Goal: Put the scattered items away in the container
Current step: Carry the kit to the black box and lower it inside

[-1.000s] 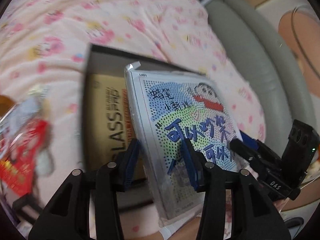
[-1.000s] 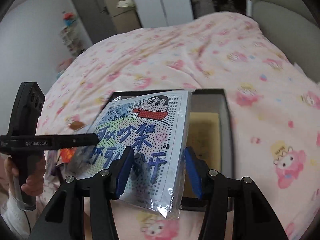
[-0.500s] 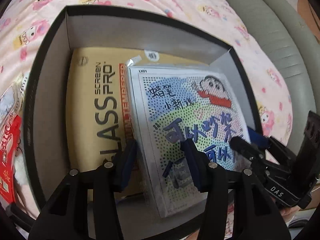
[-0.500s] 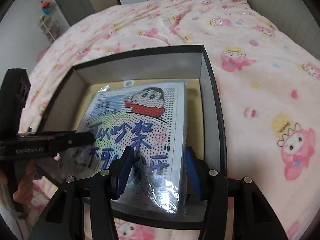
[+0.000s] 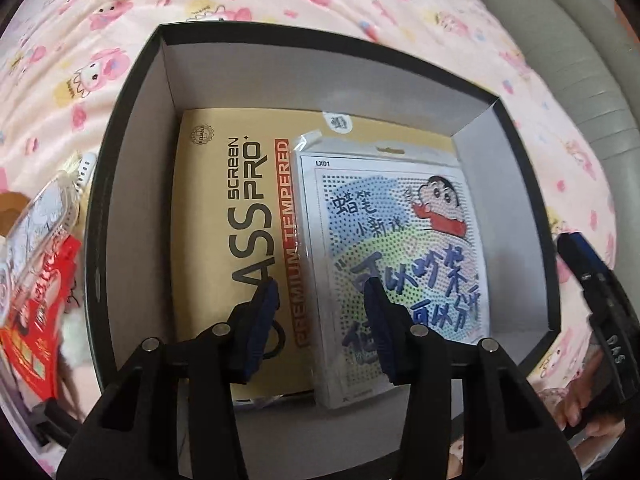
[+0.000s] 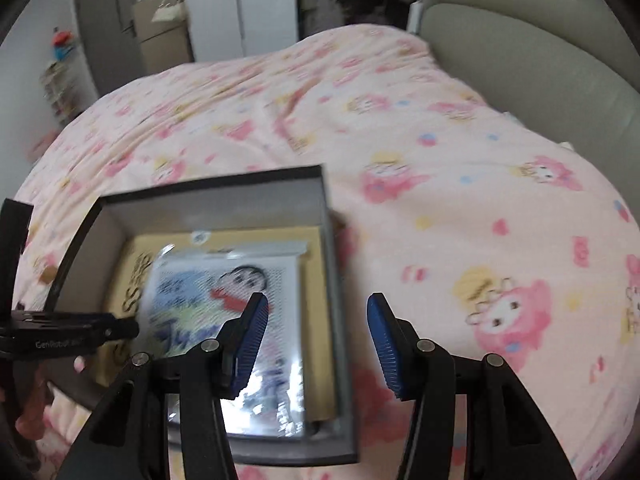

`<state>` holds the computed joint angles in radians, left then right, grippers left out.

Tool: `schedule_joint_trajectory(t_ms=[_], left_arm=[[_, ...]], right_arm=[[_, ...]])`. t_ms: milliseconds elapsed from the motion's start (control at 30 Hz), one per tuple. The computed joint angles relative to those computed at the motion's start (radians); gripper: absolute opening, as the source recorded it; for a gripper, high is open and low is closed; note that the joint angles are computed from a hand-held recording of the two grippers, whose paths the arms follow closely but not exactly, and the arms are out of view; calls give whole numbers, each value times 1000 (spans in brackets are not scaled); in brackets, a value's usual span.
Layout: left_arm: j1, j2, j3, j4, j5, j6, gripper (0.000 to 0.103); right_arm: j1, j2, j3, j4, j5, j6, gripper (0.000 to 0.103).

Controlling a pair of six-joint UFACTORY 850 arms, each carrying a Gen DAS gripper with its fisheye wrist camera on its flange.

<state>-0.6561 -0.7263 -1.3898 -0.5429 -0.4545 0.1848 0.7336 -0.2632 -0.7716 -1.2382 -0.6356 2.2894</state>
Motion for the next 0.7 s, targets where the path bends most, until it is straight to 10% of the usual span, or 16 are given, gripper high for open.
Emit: schedule_joint_trajectory(t_ms=[400,700], left_arm=[[-125,-163,-259,247,-202,-236,58],[-105,-111,-170,34,-145,-95,45]], right_arm=[[-119,68,125,-442,312,552,48],[-79,47,86,-214,216,294,48]])
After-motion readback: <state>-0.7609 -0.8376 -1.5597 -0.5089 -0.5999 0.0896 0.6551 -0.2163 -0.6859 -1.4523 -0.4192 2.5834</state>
